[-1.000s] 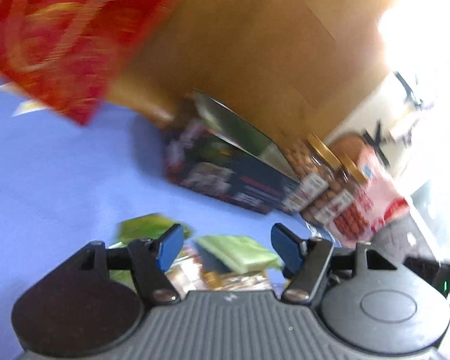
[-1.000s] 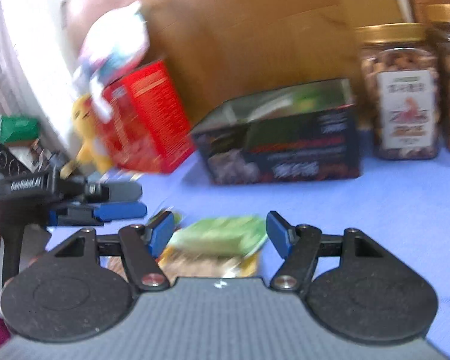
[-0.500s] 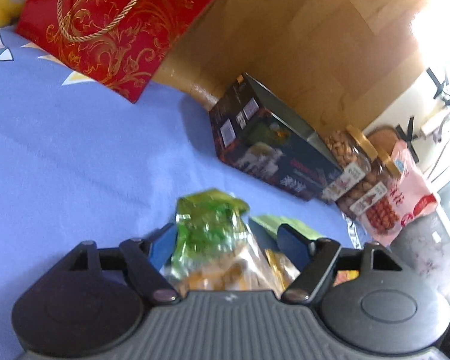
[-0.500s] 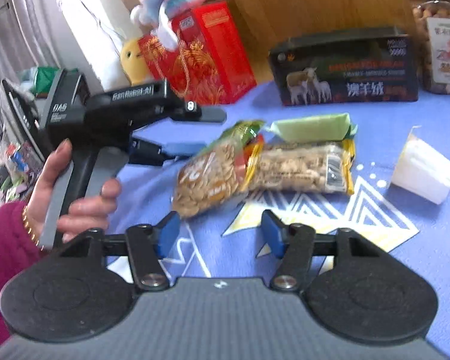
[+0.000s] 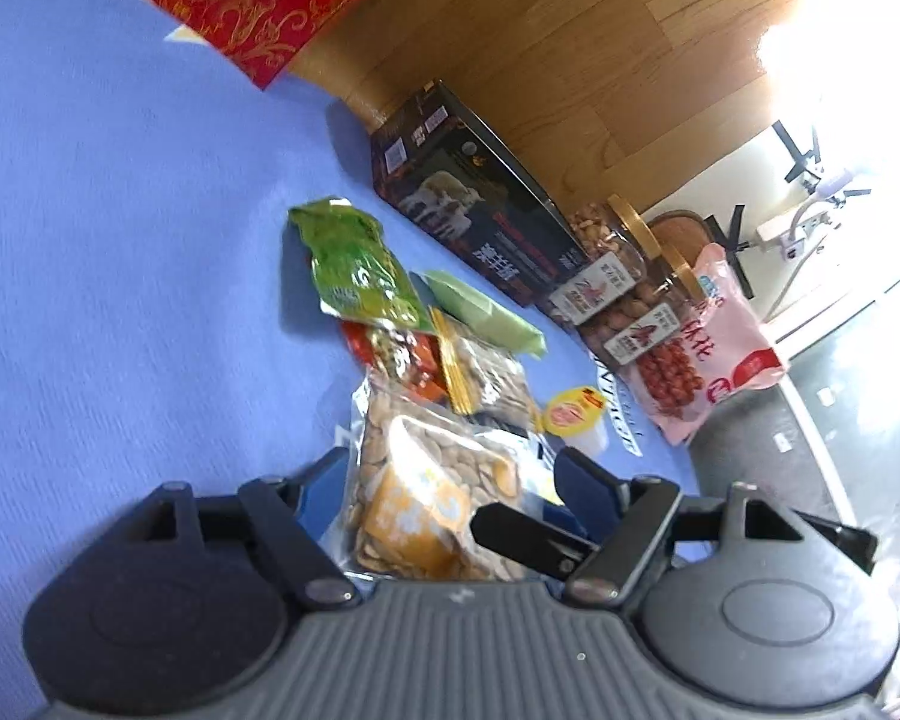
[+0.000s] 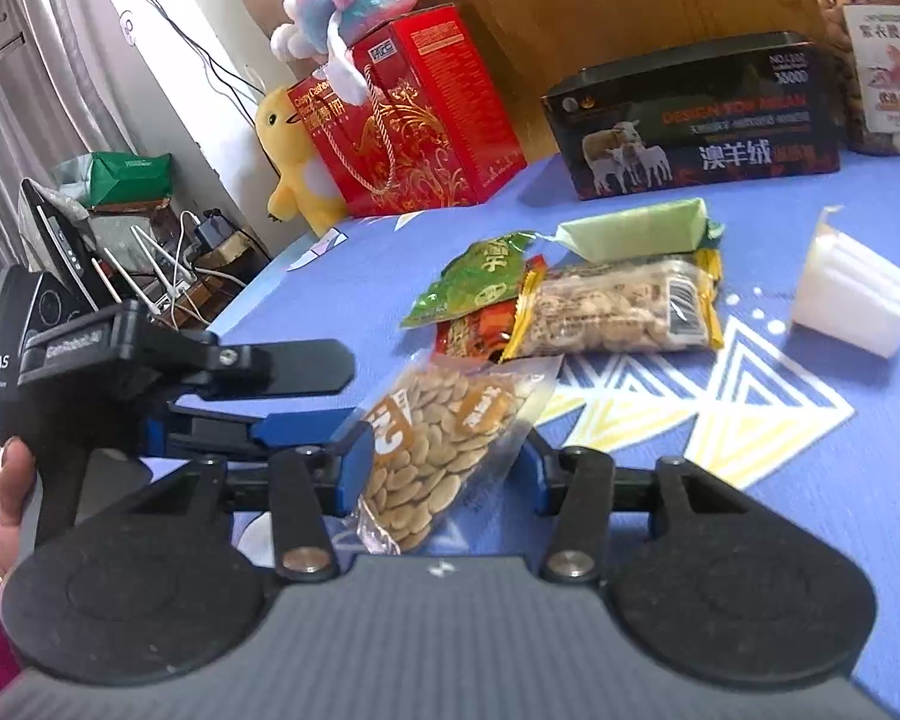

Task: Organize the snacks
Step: 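Grasp the clear pumpkin seed bag with the left gripper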

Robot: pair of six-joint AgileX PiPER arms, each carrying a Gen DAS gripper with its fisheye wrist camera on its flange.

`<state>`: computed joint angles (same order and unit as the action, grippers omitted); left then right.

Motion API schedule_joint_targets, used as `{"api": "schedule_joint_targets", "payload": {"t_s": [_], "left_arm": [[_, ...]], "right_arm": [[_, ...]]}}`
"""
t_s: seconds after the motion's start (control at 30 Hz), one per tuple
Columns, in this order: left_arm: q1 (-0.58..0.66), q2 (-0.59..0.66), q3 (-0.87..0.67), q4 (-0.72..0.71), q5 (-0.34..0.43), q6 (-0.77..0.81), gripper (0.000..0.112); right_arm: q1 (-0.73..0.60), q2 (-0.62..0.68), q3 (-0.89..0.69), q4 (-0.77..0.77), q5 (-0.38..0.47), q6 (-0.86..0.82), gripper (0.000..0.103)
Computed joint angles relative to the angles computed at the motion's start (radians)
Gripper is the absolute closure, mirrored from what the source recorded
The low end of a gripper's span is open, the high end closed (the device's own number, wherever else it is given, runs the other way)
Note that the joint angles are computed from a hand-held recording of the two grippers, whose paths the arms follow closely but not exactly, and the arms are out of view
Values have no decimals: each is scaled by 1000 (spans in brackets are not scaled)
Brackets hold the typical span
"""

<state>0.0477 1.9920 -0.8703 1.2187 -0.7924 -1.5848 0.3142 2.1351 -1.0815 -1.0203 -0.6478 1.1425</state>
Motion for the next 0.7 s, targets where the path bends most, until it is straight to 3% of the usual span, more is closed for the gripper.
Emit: {"api": "schedule_joint_targets", "payload": {"t_s": [0.1, 0.27, 0.37, 0.6, 0.7], "left_arm": [[-4, -1, -1, 7, 7, -18, 47], [1, 9, -5, 25, -17, -32, 49], [-6, 9, -6, 50, -29, -30, 49], [-13, 17, -20, 86, -43, -25, 45], [-9, 24, -25, 99, -55, -22, 45]], "right_arm": [[7, -17, 35, 47, 1, -72, 45], [31, -54, 106, 120, 2, -228, 20], [53, -73, 141, 186, 21, -336, 12], [103, -104, 184, 354, 93, -558, 10], [89, -119, 228, 396, 75, -624, 10]]}}
